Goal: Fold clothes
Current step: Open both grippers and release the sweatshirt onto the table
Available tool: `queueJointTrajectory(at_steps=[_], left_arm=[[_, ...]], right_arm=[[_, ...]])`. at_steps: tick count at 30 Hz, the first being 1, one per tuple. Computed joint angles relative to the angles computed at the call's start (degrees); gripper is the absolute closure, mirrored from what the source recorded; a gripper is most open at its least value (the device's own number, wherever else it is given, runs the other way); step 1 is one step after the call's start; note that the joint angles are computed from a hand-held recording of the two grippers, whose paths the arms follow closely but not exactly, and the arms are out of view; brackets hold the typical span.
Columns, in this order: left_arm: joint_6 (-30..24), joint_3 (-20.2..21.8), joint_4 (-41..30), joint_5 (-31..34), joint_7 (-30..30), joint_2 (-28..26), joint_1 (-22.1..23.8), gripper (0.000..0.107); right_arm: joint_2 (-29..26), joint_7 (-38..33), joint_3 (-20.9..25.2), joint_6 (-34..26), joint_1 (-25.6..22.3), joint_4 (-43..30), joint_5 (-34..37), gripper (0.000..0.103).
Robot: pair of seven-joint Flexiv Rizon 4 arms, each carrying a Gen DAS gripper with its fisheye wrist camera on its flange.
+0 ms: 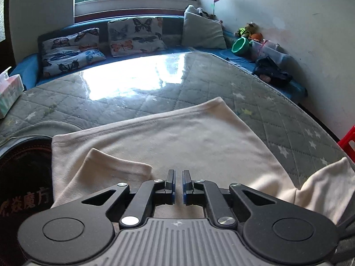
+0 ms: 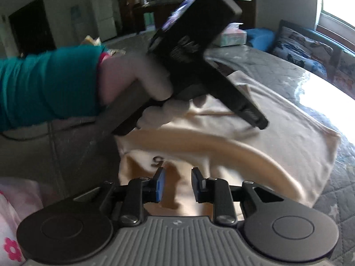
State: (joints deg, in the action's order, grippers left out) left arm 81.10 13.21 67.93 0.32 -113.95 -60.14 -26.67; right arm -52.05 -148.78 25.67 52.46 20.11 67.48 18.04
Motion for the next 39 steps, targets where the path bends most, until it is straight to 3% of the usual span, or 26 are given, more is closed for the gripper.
queueJointTrajectory(at_steps=[4,6,9,17,23,28,33,39], left_arm=[[0.2,-0.3,-0.1,0.0,0.1,-0.2,0.2,0.100],[0.5,-0.5,0.0,0.0,0.4,-0.2,0.4,0.100],[1.0,-0.6,0.3,-0.2,0.5,-0.3,0.4,0.100],[2.2,-0.1,0.7,-1.0,0.7,-0.5,0.2,0.099],[2.7,0.4,0.8,-1.6,0.9,-0.7,-0.1,0.099],[2.8,1.0,0.7,-1.8,0.7,-0.9,-0.5,0.099],[3.0,1.5,0.7,-1.9,0.4,-1.0,-0.8,0.099],[3.4,2.4,0.5,-1.9,-0.2,-1.4,-1.3,0.098]], right_arm=[[0.2,-2.0,-1.0,7.6,1.8,3.5,-1.8,0.078],[0.1,-2.3,0.1,7.8,1.2,3.9,-2.5,0.096],[0.6,-1.5,0.3,8.8,0.9,5.1,-3.5,0.101],[3.7,-3.0,1.6,6.4,-0.9,8.8,-4.2,0.101],[5.7,-5.5,1.4,1.2,-1.7,11.0,-5.2,0.102],[6.4,-4.8,2.2,-1.8,-2.9,9.1,-1.2,0.099],[5.0,-0.9,-0.3,5.0,-0.9,7.6,1.2,0.096],[4.7,5.4,-3.4,3.7,0.1,8.9,-3.9,0.094]])
